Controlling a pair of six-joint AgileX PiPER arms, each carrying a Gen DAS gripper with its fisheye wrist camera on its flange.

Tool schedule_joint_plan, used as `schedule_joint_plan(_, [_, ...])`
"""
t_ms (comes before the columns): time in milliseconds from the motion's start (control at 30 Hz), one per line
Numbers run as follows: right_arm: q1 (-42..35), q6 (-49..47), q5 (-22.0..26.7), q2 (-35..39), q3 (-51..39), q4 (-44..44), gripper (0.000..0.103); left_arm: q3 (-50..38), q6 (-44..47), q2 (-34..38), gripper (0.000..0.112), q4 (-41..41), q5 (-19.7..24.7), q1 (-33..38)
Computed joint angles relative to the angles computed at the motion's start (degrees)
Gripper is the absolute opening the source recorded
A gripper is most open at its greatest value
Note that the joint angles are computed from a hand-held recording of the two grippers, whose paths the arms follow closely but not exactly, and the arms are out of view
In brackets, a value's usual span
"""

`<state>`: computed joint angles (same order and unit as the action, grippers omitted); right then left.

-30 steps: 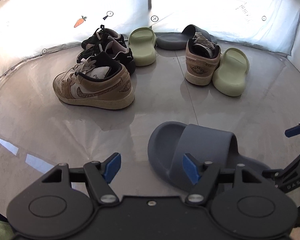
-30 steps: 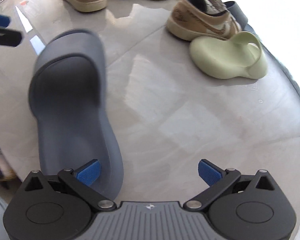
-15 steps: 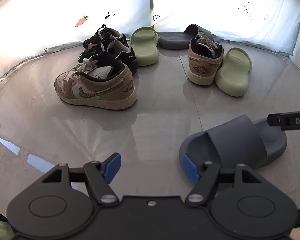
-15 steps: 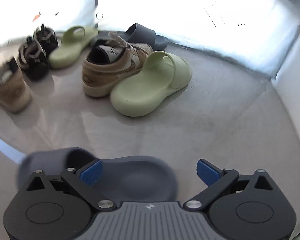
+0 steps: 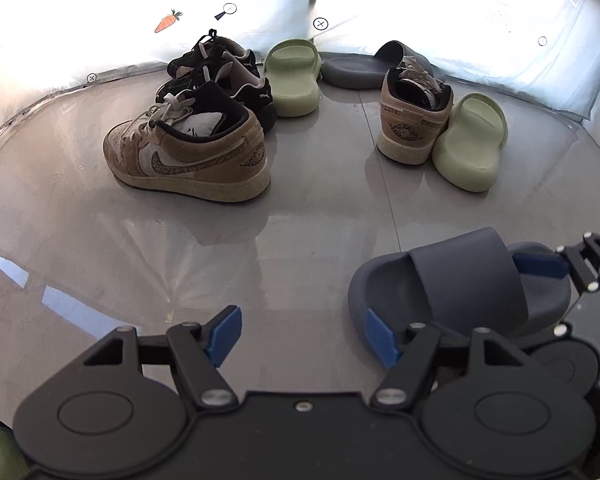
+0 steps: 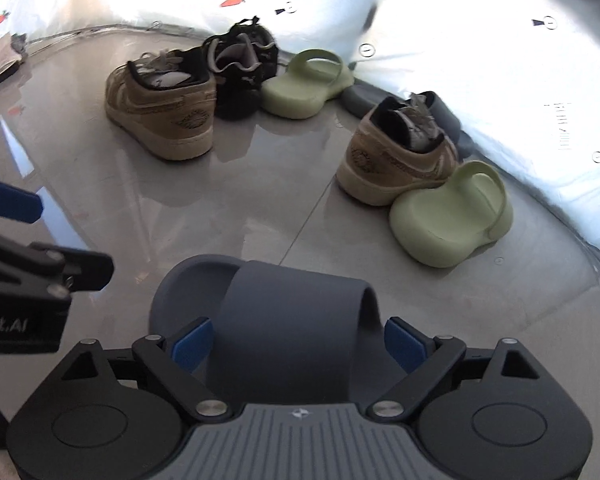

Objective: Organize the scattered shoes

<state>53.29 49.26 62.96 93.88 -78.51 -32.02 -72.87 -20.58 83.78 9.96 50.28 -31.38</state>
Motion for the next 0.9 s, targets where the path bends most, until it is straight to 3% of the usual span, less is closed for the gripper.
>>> schedule_joint_plan(200, [2.57,0.22,2.46,3.76,-1.57,-0.38,0.090,-0.78,-0.89,0.85,0.070,-1.57,0.52,1.45])
schedule_joint_plan(267, [1.23,1.43,0.46,2.15,0.39,1.25,0.082,-0.84,-0.95,0.89,0.070,-1.50,0.78,1.31])
schedule_joint_plan(567, [-3.28,2.43,4.44,-13.79,14.61,6.96,0.079,-0.62,0.75,0.91,0.070,-2.50,0.17,1.51])
schedule_joint_plan(767, [-3.21,-13.80,1.61,-25.37,24.85,5.00,0.079,-3.02,3.80,3.73,0.070,-5.42,0.78,1.47])
schedule_joint_plan(900, [-1.63,-31.17,-2.79,-27.58,28.07,4.42,0.079,-4.25,4.97,4.45,0.070,-4.45,0.38,-0.79])
